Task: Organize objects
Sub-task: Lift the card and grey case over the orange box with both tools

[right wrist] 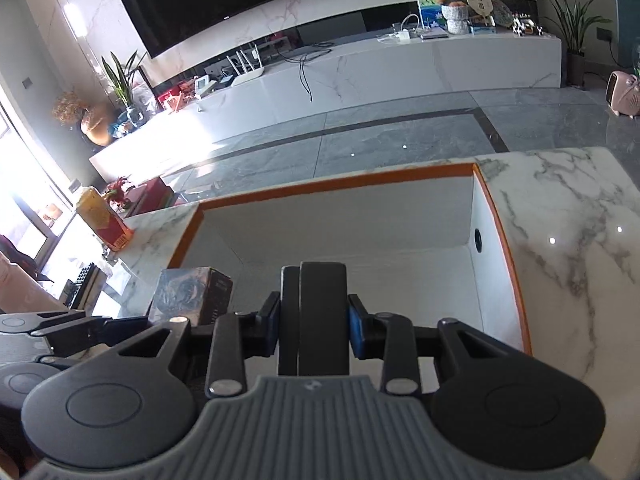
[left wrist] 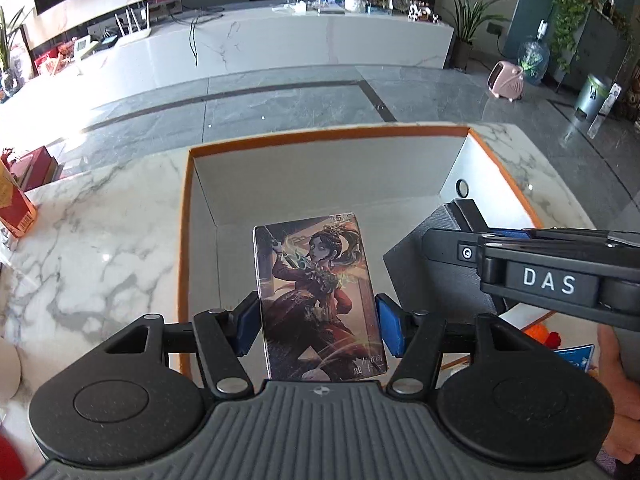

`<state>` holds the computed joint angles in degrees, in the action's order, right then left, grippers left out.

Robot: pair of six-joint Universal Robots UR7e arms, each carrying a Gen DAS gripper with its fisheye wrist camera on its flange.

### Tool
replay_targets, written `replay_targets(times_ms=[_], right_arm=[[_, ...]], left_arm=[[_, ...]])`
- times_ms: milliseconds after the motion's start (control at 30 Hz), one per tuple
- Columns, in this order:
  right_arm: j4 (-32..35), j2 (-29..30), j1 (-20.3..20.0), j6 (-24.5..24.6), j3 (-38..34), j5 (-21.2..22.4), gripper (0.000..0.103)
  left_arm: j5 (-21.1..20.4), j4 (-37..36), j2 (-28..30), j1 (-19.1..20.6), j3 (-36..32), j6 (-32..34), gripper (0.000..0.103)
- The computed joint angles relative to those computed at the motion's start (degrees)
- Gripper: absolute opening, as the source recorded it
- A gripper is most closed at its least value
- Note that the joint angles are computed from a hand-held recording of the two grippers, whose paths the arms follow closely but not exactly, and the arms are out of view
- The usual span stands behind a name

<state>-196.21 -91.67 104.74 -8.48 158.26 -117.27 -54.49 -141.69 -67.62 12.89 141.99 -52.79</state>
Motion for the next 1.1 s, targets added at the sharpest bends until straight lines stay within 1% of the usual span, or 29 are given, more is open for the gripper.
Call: replay_targets(times_ms=[100,233,400,500,600,633,733,967,1033,1100], right_arm=[[-0.8,1.4,-3.6,-0.8,0.5,2.0,0.035],[-1.5,1.9,-7.2,-2.4,1.0,3.6,0.035],[-2.1,3.5,-9.6,-3.4,1.2,4.9,0.035],[-2.3,4.1,-10.1,-3.7,1.3,5.1,0.035],[-2.5,4.6,-10.4,-3.9,1.4,5.2,0.035],[-2.1,4.8,-9.7,-3.3,1.1,4.8,0.035],[-2.2,5.4,-9.9,-3.4,1.1,4.6,0.035],[-1.2,5.6,-9.9,-2.6,0.7,4.0,0.035],[-1.2,5.7,-10.0,-2.5,0.8,4.0,0.035],[-1.1,5.7,-10.0,-2.4,0.8,4.0,0.035]], left_arm=[[-1.2,1.4,3.4,1.6,-1.6,0.9,0.070],[-2.7,6.4,6.9,3.2,-4.3,0.8,0.070],[-5.4,11.2,9.1,5.3,-6.7,-0.2,0.070],[-5.3,14.3,9.9,5.6,-7.5,-1.2,0.070],[-6.2,15.2,10.2,6.2,-7.7,-1.2,0.069],[-6.4,15.3,10.4,6.2,-7.7,-1.2,0.069],[-6.4,16.3,10.4,6.2,-7.7,-1.5,0.069],[-6.8,14.6,8.9,4.9,-4.9,-2.5,0.070],[-6.7,13.3,8.1,4.3,-4.1,-2.1,0.074],[-6.9,12.6,6.8,3.6,-3.2,-2.2,0.075]])
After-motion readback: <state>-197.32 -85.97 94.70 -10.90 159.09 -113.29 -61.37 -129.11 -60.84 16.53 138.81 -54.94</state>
